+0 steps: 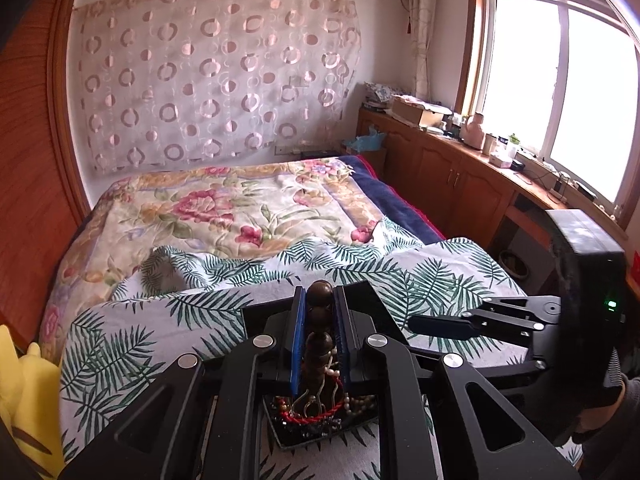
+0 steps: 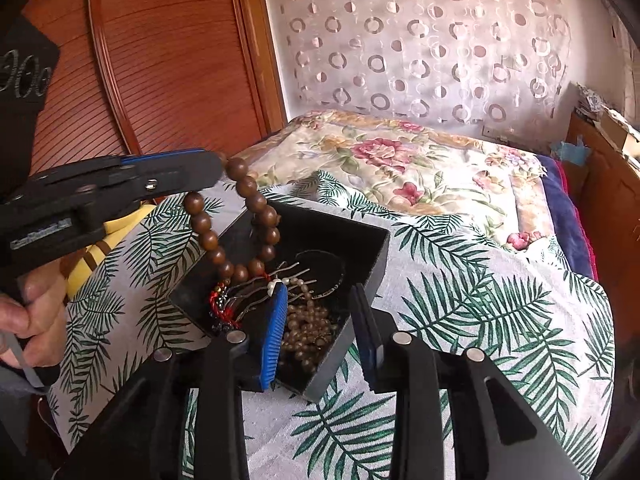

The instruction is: Organize jewelry

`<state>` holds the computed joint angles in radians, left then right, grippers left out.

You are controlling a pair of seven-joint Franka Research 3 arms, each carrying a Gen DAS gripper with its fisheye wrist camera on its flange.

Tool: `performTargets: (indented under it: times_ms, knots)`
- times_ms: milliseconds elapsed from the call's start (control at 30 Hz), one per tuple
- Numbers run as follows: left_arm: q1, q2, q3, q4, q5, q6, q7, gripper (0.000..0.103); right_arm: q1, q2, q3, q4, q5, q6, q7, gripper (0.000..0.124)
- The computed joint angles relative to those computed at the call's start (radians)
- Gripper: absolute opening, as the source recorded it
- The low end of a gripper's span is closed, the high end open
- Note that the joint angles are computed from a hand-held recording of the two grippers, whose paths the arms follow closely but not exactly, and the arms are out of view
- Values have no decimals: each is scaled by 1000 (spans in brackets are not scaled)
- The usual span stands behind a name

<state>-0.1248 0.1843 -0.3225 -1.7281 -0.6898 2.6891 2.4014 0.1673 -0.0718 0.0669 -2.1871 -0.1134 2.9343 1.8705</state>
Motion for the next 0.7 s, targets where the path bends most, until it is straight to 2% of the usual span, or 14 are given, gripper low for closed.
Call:
performTargets:
  times_ms: [167,300,367,433,467,600,700]
  knots:
    - [-11,5,0,-14,41,53,-25,13,-12,-29,11,-33,-39,17,33,35]
    - [-9,-3,-2,-38,66,90,-48,41,-39,-52,37,-60,-96,35,92,35]
    - [-7,-16,-2,-63,74,116,-56,48,-67,-66,59,-73,-156,43,152,35]
    - [0,-37,-6,-96,54,144,-46,72,-87,-88,78,-95,-196,58,200,35]
    - [4,-48,-8,-109,35,154,-32,76,-104,-97,92,-102,-221,62,230,36]
    - [4,-111,2,-184,-86,191,54,93,-230,-168,205,-159,-394,97,436,55]
    - [-22,-178,31,-264,-180,230,134,95,-317,-224,285,-192,-469,104,547,72]
